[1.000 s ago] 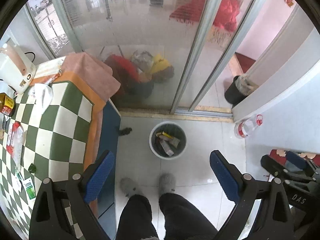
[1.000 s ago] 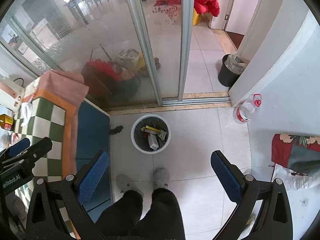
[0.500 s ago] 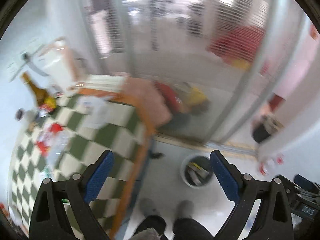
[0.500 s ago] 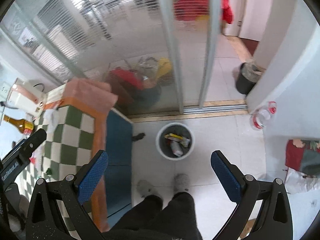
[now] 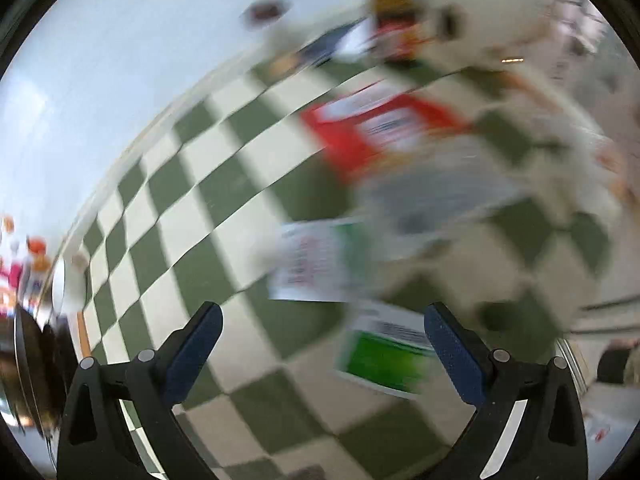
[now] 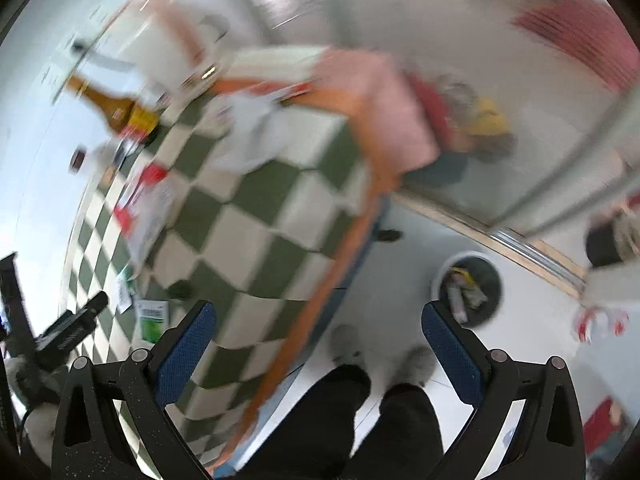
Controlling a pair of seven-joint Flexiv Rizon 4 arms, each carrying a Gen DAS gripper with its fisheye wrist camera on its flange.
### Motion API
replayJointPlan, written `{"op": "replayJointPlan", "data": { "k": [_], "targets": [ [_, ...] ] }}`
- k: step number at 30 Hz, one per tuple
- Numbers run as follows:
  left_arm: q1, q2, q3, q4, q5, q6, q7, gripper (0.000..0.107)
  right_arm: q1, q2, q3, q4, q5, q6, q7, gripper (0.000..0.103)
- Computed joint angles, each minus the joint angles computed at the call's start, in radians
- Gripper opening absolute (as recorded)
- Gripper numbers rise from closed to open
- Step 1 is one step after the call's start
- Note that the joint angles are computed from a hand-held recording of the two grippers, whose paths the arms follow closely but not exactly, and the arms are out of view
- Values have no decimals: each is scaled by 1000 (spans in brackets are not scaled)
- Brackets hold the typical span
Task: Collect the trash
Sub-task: 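Grasp the white sachet with the left gripper while the right grasps the white tissue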
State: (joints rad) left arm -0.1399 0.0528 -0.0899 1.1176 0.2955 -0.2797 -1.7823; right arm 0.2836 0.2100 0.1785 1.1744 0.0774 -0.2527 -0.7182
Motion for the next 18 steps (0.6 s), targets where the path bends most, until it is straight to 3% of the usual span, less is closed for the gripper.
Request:
{"op": "replayJointPlan", "data": {
  "k": [6,7,8,9,11,13,14,18],
  "targets": [
    [86,-24,97,139,-222,69,-27,102,81,-177,31,-64,-8,86,-25,103],
    [92,-28,99,154,-244,85,-23,98,91,-199,31,-74,-22,93,-18,103],
    [96,-32,99,171,-258,106,-18,83,96,-219,27,-81,-35,107,-14,103],
    [98,-26,101,189,-269,134,-18,79,98,-232,23,-85,-48,121,-12,103],
    [99,-21,93,197,-264,172,-11,59,99,-258,11,-95,-83,142,-7,103],
    [99,-25,85,188,-250,178,-13,49,95,-290,-6,-118,-110,157,0,103],
    [100,-24,86,191,-254,190,-11,29,91,-304,-14,-128,-123,166,6,103],
    [101,-35,79,164,-211,199,1,25,72,-375,-50,-187,-174,182,14,103]
  ]
}}
